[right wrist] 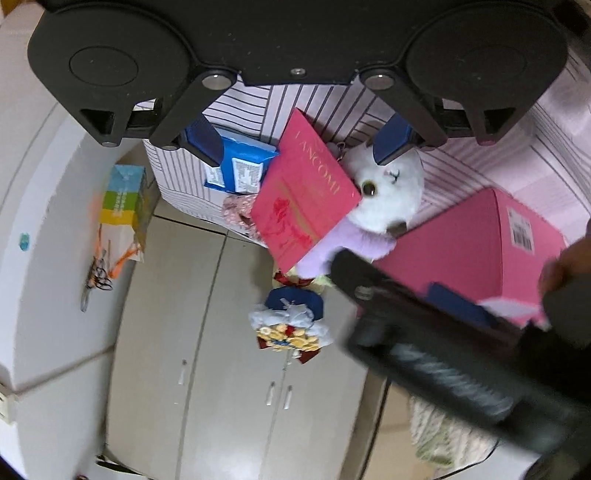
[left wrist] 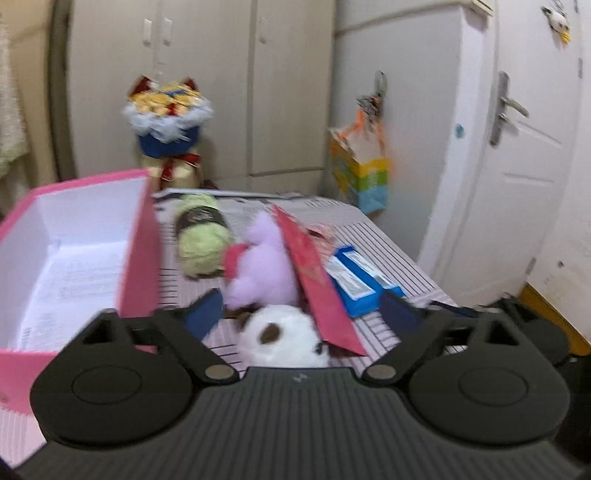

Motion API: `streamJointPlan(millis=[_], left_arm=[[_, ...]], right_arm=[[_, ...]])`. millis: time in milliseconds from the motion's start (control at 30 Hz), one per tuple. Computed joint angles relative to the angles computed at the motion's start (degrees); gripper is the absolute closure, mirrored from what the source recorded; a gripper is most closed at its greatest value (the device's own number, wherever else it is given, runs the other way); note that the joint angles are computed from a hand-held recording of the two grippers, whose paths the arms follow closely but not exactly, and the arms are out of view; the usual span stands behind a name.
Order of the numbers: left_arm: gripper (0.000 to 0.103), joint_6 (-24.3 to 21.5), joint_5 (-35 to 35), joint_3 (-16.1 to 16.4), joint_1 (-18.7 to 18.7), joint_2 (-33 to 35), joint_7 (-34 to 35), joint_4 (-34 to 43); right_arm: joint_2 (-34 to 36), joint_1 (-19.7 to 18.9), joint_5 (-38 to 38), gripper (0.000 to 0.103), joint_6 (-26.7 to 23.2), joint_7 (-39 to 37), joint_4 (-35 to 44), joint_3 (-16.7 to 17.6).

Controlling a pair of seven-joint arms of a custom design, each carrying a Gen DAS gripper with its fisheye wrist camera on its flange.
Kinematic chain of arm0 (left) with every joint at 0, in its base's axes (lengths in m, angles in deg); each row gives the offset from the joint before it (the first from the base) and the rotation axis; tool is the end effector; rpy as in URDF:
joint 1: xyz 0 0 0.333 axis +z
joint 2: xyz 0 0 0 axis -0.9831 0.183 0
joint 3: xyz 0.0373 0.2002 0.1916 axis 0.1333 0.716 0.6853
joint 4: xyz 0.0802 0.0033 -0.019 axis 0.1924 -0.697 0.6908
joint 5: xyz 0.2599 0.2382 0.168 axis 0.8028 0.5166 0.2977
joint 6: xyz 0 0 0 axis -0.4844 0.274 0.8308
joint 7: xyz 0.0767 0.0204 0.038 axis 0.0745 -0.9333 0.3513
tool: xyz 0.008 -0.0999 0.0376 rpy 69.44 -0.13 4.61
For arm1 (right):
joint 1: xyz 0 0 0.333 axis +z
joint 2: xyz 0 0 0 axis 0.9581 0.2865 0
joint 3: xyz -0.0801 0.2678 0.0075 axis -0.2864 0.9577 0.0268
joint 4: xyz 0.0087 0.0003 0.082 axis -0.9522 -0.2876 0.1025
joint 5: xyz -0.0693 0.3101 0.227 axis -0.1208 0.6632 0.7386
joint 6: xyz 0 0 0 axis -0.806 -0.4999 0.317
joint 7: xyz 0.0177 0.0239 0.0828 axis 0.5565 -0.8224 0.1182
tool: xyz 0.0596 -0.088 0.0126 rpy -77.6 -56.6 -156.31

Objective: Organize soft objects
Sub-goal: 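Grasp the red envelope with the left gripper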

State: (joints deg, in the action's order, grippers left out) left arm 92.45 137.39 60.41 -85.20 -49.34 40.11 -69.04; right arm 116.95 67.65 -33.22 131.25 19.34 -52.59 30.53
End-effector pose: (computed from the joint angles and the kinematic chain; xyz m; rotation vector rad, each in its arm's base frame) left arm 0.5393 -0.2168 0.5095 -1.6568 1.5185 -0.9648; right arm 0.6137 0.3038 0.4587 -1.9120 0.6799 -0.7691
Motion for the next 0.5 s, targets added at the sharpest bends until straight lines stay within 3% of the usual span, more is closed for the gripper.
streamJointPlan(millis=[33, 133, 300, 433, 500], left_arm=[[0.036, 1.5, -2.9, 0.3, 0.0, 1.3, 3.3, 0.7], [0.047, 4.0, -9.3, 1.2, -0.4, 4.6, 11.1, 2.7], [0.055, 5.1, -16.2, 3.0, -1.5, 8.3, 19.6, 6.1], [0.068, 1.9, -32.4, 1.9, -1.3, 10.8, 33.4, 8.2], [0.068, 2.3, -32.2, 3.6, -2.9, 11.1, 31.2, 8.1]], right_arm=[[0.7, 1.4, 0.0, 0.014, -0.3, -0.2, 1.0, -1.3], [3.0, 4.3, 1.5, 0.027, -2.6, -0.8, 4.6, -3.9], [7.6, 1.9, 4.3, 0.043, -6.3, -6.5, 9.3, 0.9], [9.3, 1.5, 5.6, 0.052, -5.4, -11.3, 10.1, 2.6], [9.5, 2.8, 6.6, 0.062, -4.8, -12.7, 10.4, 1.5]])
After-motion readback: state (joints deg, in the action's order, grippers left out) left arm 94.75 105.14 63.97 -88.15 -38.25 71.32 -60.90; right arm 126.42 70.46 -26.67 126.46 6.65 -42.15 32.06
